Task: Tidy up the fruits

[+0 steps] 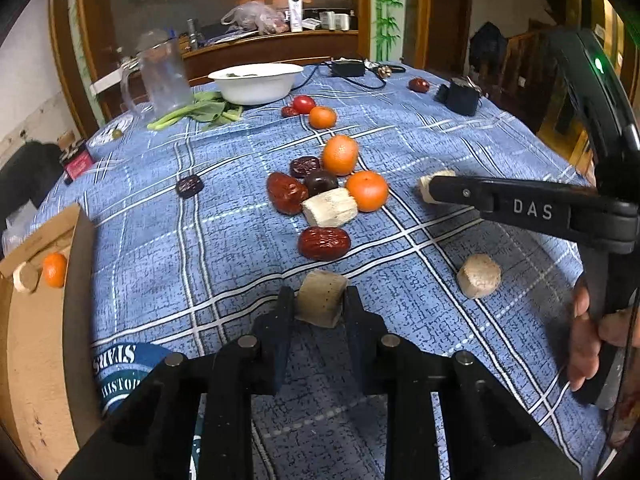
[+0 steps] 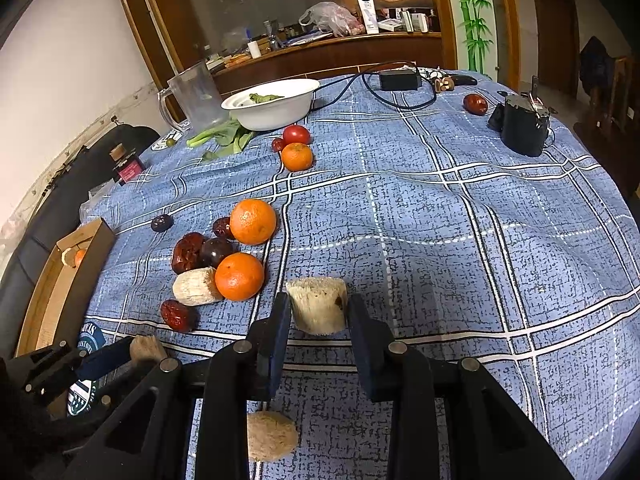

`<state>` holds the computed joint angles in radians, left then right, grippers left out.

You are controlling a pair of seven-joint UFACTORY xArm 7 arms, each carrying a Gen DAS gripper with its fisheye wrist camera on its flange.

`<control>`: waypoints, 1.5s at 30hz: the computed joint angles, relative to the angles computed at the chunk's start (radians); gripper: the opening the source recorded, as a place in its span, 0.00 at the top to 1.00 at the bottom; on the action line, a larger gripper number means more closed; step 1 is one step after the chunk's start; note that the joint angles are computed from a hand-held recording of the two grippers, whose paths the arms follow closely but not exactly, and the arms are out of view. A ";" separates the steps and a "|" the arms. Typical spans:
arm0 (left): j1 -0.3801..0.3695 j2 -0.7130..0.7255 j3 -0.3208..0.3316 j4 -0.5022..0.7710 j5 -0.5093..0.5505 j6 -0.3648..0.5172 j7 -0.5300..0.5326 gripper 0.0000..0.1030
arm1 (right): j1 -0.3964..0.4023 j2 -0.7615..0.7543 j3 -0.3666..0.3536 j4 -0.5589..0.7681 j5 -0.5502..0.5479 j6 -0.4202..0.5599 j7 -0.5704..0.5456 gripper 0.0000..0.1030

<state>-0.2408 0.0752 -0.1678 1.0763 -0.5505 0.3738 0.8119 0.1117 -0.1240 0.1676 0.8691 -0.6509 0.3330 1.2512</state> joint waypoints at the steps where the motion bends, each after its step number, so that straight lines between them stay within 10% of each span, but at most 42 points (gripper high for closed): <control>1: 0.002 -0.008 0.001 -0.007 -0.007 -0.010 0.000 0.77 | -0.001 -0.001 0.000 0.000 -0.003 -0.001 0.005 0.71; 11: 0.038 -0.185 0.116 -0.063 -0.271 0.101 0.174 0.77 | -0.035 -0.053 0.057 -0.003 -0.205 0.022 0.170 0.72; 20: 0.162 -0.120 0.201 0.063 -0.112 0.140 0.098 0.77 | 0.061 -0.002 0.071 0.118 -0.085 -0.007 0.054 0.71; 32: 0.326 0.225 0.159 0.465 0.104 0.327 -0.219 0.77 | 0.276 0.482 0.067 0.720 0.247 0.107 -0.413 0.71; 45: 0.375 0.419 0.116 0.697 0.251 0.434 -0.388 0.77 | 0.460 1.044 -0.039 1.550 0.428 0.501 -0.689 0.70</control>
<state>0.1346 0.4943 -0.0514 1.7731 -0.2990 0.8077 0.4240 0.5719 0.9201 0.1286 2.4187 -0.2225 0.8339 0.5618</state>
